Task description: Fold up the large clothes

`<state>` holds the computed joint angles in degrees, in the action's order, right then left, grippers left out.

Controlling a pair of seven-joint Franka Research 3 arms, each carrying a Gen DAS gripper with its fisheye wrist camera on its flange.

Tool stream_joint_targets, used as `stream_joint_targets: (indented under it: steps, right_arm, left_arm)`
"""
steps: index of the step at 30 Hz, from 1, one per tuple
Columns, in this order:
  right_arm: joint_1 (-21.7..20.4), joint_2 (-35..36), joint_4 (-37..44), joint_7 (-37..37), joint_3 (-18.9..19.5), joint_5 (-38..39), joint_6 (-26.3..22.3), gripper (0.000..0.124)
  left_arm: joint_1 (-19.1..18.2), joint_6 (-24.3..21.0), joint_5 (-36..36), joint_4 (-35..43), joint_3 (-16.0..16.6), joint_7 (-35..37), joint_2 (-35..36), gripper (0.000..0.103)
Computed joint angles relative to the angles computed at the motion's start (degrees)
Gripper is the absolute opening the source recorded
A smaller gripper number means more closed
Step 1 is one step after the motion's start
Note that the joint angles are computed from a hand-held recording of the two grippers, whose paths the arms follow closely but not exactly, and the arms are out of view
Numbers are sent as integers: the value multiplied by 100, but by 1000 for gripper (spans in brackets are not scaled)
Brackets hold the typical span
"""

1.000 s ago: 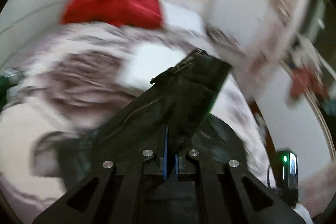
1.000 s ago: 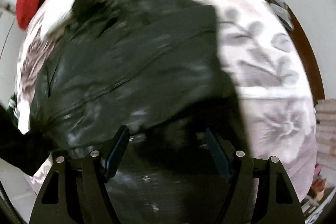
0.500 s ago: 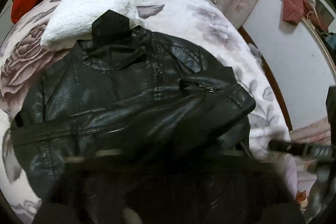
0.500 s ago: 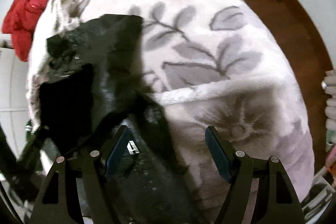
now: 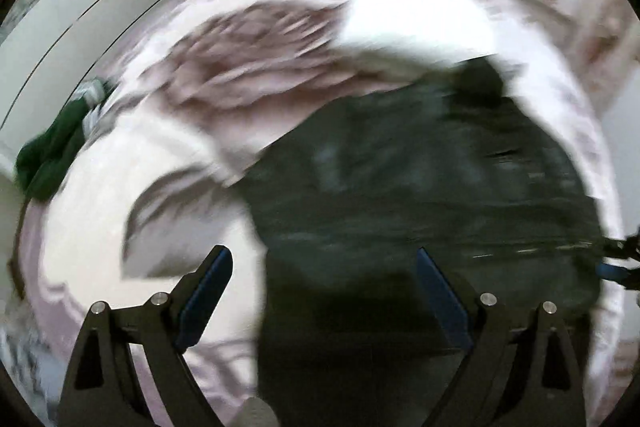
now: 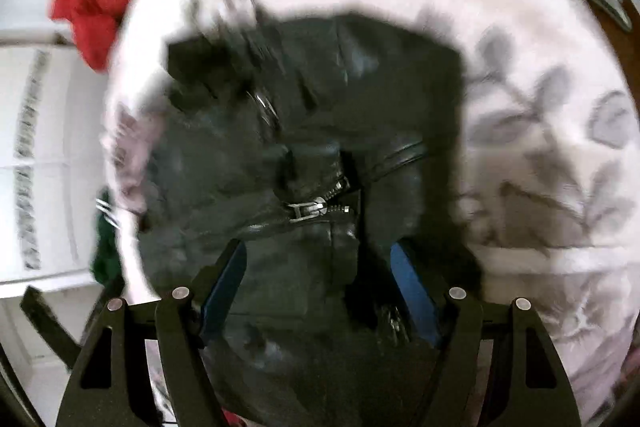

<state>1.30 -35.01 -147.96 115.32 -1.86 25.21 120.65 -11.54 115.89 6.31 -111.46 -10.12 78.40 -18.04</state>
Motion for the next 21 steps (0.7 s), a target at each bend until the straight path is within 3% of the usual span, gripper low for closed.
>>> stream_joint_targets:
  steps: [1, 2, 3, 7, 12, 17, 19, 21]
  right_arm:
    - [38, 106, 37, -72, 74, -84, 73, 75]
    - [36, 172, 95, -39, 229, -309, 129, 54]
    - [26, 274, 245, 13, 383, -642, 29, 25]
    - [58, -109, 324, 194, 504, -1007, 185, 19]
    - [-332, -719, 429, 623, 464, -1582, -9, 18]
    - [-404, -283, 179, 443, 304, -1662, 79, 18]
    - [-374, 15, 134, 260, 340, -1791, 246, 18]
    - [-376, 322, 166, 193, 476, -2085, 272, 19]
  left_arm:
    - [94, -48, 163, -36, -13, -164, 48, 93]
    - [147, -60, 282, -77, -34, -295, 87, 93]
    - [180, -90, 364, -74, -39, -372, 127, 93]
    - [233, -71, 516, -75, -16, -468, 166, 93]
    - [223, 22, 722, 78, -87, -550, 358, 93]
    - [170, -215, 1309, 470, -264, -678, 1156, 95]
    - [158, -279, 1264, 560, -206, -643, 1423, 98]
    - [196, -60, 1046, 483, -103, -563, 1439, 103]
